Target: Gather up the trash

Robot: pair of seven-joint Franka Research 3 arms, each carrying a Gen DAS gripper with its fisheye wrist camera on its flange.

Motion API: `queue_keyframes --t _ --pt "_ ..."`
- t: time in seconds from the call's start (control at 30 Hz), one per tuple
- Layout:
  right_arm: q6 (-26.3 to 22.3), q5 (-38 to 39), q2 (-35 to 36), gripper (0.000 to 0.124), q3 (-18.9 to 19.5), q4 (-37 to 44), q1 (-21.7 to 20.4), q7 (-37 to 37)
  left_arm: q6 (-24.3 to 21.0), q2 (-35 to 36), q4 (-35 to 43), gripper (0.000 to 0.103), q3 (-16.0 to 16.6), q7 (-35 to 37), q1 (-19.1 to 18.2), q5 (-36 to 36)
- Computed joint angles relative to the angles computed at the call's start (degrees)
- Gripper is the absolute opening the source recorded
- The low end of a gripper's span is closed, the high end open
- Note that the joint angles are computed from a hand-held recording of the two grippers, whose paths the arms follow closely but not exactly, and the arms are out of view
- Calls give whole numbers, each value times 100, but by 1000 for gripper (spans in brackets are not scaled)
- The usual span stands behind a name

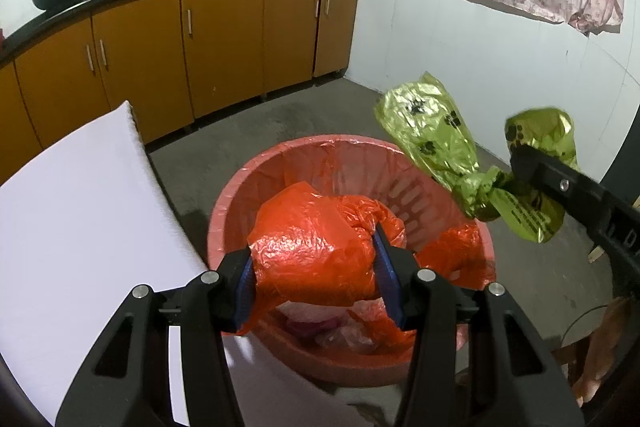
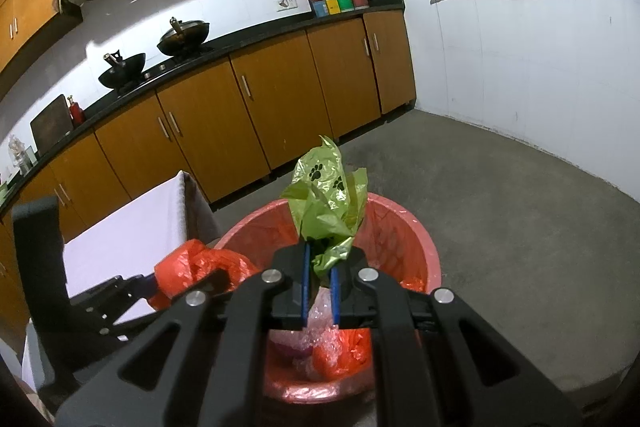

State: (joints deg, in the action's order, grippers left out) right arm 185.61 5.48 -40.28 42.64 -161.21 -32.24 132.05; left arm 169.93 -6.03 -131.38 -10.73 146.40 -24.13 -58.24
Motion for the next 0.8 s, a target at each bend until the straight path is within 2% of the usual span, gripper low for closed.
queue_keyframes --t 0.07,0.17,0.2,0.33,0.4,0.43,0.5,0.57,0.67,0.77,0.8 --pt "207 29 157 15 36 40 -98 13 -42 83 51 55 -29 -133 26 141" --pt "350 173 326 35 -82 -4 -7 -110 -38 168 79 65 -81 -245 78 258" --pt "404 240 304 38 -79 -60 6 -147 -23 188 82 66 -93 -240 90 250" --pt "345 504 125 46 -103 -263 116 -234 -26 212 32 69 -132 -443 182 401" --pt "231 574 -82 59 -34 -363 98 -197 -54 184 -6 70 -130 -577 216 487" --pt "134 604 -276 64 68 -428 35 -117 -43 137 -58 71 -120 -617 228 510" --pt "-124 584 -766 83 310 -554 -109 118 5 21 -163 75 -72 -628 209 483" --pt "-519 478 -1305 91 554 -618 -244 381 59 -205 -324 82 61 -451 119 198" --pt "-1110 230 -2176 95 869 -740 -230 712 305 -637 -639 94 333 -62 -149 -338" --pt "-1583 -47 -2732 98 998 -791 -4 921 758 -1119 -1034 99 615 256 -525 -675" --pt "-1606 -118 -2784 98 942 -806 114 941 919 -1281 -1174 100 707 339 -660 -748"
